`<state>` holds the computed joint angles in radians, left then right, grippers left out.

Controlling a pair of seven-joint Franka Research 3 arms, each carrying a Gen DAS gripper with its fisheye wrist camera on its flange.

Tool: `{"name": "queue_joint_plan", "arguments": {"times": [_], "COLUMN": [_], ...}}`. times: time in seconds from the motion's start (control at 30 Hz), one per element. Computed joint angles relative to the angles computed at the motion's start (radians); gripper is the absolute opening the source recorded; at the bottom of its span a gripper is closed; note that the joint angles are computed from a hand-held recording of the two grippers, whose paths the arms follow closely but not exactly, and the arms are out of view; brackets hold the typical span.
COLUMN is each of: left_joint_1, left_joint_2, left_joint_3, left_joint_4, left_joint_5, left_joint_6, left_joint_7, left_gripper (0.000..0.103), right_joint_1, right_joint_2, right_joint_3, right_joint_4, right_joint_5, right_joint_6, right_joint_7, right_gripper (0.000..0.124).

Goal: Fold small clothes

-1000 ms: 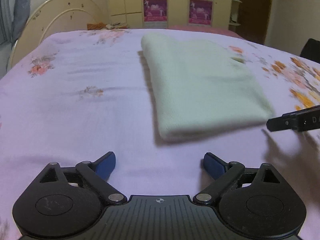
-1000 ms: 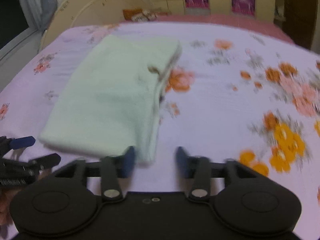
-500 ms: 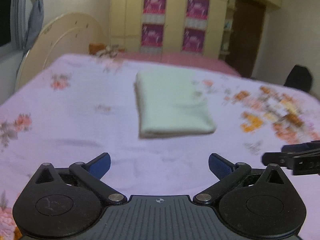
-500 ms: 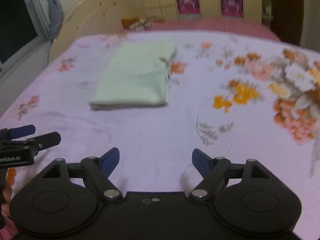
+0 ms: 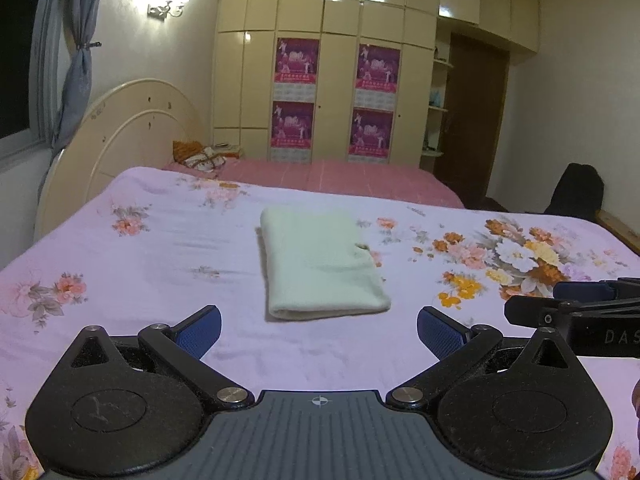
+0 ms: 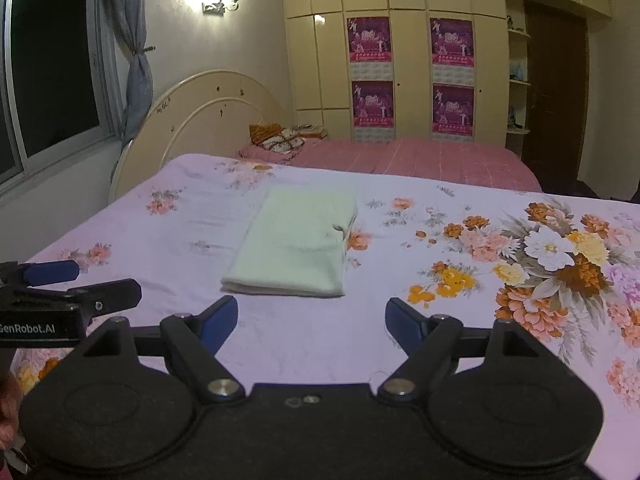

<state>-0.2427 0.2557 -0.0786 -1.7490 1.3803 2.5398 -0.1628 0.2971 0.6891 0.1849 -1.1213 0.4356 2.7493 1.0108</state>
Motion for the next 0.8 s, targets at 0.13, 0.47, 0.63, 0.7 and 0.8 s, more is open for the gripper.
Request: {"name": "queue_joint_plan", "arguments": {"times": [0.13,0.47,0.63,0.7,0.8], "left_joint_1": [-0.003,-0.002,-0.004,-0.004,-0.005], "left_joint_2": [-0.014,-0.015,-0.011,-0.007,-0.004], "left_joint_3": [-0.001,-0.009,-0.009,-0.009,-0.007], "left_joint_4": [-0.011,-0.007,0.0,0.004,0.01], "left_joint_5": [0.021,0.039,0.032,0.027,0.025], "left_joint_6": [-0.005,0.001,-0.01,-0.013,-0.015], "left_joint_7": [-0.02,-0.028,-0.026,-0.022,-0.02], "left_gripper": [0.103,0.103,0.103,0.103,0.103], "right_joint_1": [-0.001,0.02,0.02,0.02,0.022], "right_joint_2": [-0.031,-0.055,-0.052,-0.049,-0.047], "right_joint_3": [0.008,-0.012,-0.01,-0.009,-0.011], "right_joint_4": [-0.053,-0.088,-0.083,-0.079,-0.075], "right_joint_5": [0.02,-0.002,-0.013,-0.015,-0.022], "right_joint_6": [0.038,0.076,0.072,0.07,0.07], "right_joint_7": [-0.004,0.04,0.05,0.052,0.056], "right_gripper": [0.08,0.08,0.08,0.08,0.08]}}
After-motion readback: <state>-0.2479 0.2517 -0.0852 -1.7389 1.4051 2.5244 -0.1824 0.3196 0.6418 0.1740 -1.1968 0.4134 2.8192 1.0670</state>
